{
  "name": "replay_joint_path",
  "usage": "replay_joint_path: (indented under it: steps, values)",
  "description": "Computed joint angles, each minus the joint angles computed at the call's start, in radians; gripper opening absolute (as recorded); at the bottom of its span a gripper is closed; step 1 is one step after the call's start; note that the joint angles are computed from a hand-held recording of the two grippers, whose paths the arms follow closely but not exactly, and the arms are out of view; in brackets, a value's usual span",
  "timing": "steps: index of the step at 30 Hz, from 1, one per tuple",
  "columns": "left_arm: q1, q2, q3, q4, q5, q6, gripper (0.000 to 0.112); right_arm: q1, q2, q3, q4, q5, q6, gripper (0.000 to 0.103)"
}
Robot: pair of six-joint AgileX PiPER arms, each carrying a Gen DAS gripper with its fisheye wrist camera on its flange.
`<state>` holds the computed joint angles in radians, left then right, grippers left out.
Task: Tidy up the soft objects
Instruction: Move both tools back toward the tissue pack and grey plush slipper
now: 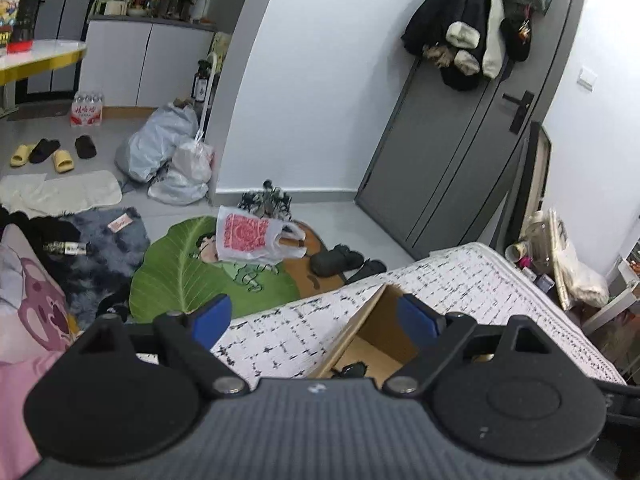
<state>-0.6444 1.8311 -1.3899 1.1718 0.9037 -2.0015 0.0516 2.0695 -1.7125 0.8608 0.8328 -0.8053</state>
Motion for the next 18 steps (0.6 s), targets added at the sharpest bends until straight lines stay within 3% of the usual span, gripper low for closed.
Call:
replay_joint_path:
  steps: [6,12,18]
  values:
    - [-0.055,-0.005,-0.02,0.017,0.054,0.033,0.09,-0.045,-0.078,0.095,0.058,-0.02,-0.091,0.103]
    - [-0.07,-0.049,-0.009,-0.079,-0.025,0.173,0.09,-0.094,-0.165,0.214,0.108,-0.051,-0.173,0.103]
    - [-0.098,-0.06,-0.028,-0.154,-0.035,0.318,0.09,-0.153,-0.239,0.305,0.128,-0.072,-0.206,0.103]
